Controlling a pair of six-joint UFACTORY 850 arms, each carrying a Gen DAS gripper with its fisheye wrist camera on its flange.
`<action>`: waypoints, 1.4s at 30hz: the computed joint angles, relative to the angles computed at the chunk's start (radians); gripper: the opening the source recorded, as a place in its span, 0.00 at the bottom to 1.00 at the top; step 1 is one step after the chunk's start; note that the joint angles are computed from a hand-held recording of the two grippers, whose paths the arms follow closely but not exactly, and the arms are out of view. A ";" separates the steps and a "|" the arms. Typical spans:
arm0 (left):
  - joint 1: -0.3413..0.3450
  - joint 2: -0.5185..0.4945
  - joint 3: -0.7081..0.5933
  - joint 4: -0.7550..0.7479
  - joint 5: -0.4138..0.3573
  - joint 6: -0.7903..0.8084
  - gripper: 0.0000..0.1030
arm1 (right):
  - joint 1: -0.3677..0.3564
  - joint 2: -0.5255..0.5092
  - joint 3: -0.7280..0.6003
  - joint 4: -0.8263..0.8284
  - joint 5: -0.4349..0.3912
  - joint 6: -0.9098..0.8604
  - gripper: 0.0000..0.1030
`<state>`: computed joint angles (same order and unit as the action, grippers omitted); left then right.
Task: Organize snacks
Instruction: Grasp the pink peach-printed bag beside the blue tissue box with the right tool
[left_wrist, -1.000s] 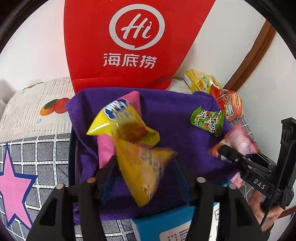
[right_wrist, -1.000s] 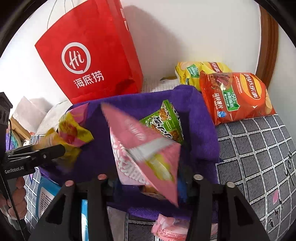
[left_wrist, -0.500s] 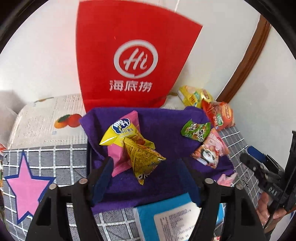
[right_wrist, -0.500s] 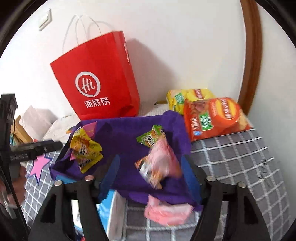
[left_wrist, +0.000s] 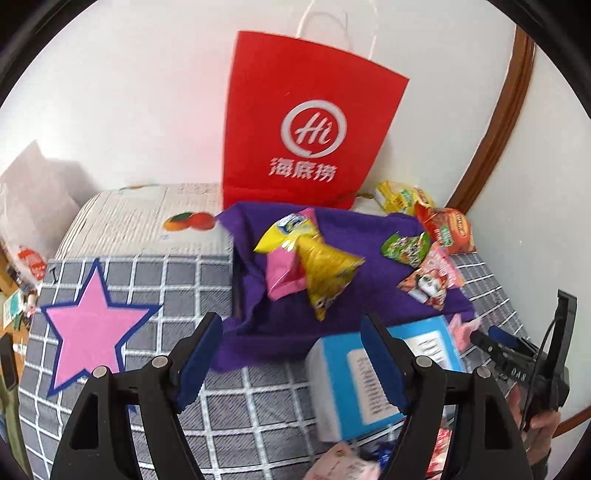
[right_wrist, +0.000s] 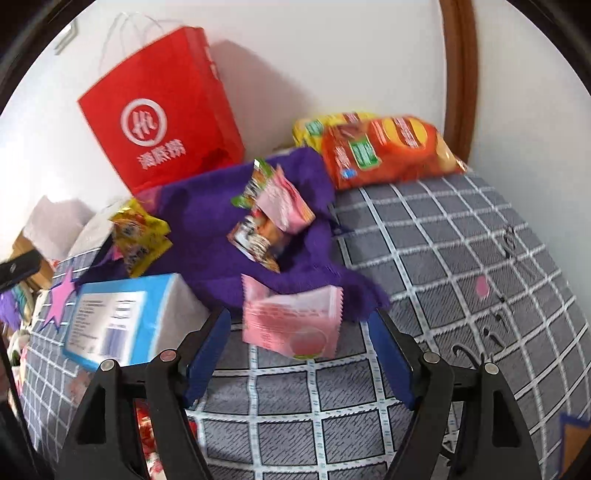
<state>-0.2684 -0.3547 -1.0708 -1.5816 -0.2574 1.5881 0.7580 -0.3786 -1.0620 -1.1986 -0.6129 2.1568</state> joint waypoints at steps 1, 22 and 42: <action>0.006 -0.004 0.009 -0.038 -0.006 0.035 0.73 | -0.003 -0.009 -0.005 0.007 0.000 0.001 0.74; 0.025 -0.029 0.062 -0.237 -0.068 0.230 0.73 | -0.004 -0.106 -0.075 -0.031 -0.013 0.015 0.57; 0.019 -0.004 0.087 -0.123 -0.171 0.168 0.73 | 0.137 0.028 0.125 -0.302 -0.129 0.420 0.59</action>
